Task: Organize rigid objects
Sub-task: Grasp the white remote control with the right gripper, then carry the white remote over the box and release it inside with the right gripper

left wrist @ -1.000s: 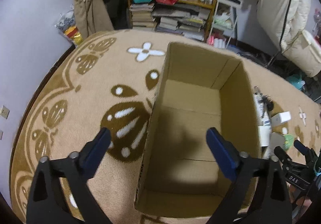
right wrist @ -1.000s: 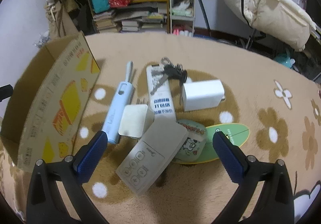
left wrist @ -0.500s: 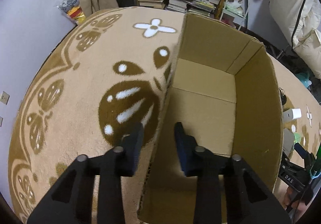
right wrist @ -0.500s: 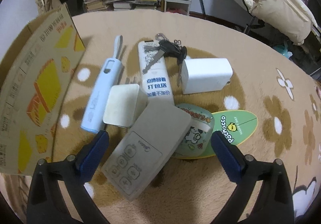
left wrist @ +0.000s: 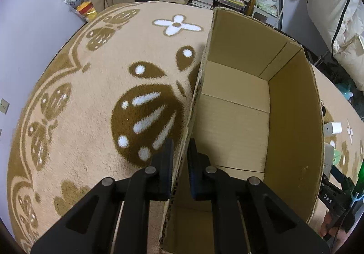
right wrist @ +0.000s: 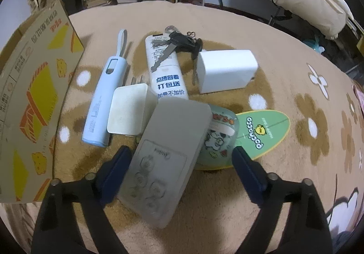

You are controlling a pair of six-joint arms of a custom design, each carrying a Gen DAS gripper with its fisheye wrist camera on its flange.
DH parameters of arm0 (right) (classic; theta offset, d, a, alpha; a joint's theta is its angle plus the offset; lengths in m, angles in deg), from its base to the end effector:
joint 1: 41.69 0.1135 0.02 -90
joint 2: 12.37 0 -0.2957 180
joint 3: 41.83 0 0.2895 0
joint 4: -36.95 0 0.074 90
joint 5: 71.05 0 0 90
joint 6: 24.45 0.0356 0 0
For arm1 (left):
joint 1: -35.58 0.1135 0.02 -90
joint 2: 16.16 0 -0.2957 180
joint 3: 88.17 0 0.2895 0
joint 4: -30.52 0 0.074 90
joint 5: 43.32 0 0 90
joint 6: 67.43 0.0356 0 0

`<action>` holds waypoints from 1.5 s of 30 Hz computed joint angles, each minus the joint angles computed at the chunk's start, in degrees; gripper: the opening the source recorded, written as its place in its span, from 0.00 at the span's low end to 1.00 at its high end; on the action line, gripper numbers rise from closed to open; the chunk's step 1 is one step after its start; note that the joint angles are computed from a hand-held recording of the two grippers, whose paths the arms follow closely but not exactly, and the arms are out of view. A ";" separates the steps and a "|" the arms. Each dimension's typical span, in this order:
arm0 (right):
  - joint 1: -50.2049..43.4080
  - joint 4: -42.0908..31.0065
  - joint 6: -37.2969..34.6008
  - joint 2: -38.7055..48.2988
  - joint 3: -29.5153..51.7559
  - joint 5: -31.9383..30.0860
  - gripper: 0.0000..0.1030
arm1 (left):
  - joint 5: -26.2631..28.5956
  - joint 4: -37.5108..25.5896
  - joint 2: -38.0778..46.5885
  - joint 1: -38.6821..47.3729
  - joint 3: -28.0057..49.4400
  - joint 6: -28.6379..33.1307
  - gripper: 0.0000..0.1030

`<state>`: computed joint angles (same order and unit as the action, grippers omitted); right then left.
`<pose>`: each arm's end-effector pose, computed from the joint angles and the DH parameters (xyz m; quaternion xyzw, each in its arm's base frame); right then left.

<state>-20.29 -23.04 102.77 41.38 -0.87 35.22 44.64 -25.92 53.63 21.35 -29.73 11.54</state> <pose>0.1521 0.0489 0.1846 0.1557 0.9666 -0.0495 0.1977 0.2360 -0.0585 0.2326 0.0240 0.9808 -0.0251 0.1917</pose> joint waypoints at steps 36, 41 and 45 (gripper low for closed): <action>11.22 0.42 2.88 -8.91 9.62 3.05 0.51 | -1.22 -0.61 -0.99 -0.61 -0.04 -1.36 0.11; 13.66 7.65 2.60 -1.84 13.22 2.12 0.51 | -1.31 -0.80 -1.13 -0.71 -0.05 -1.43 0.11; 16.09 12.01 2.02 3.57 15.56 2.21 0.51 | -1.63 -0.88 -1.29 -0.80 -0.03 -1.22 0.11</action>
<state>-4.20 -11.03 104.80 44.95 14.69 37.42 43.01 -26.80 52.34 20.55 -29.76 10.32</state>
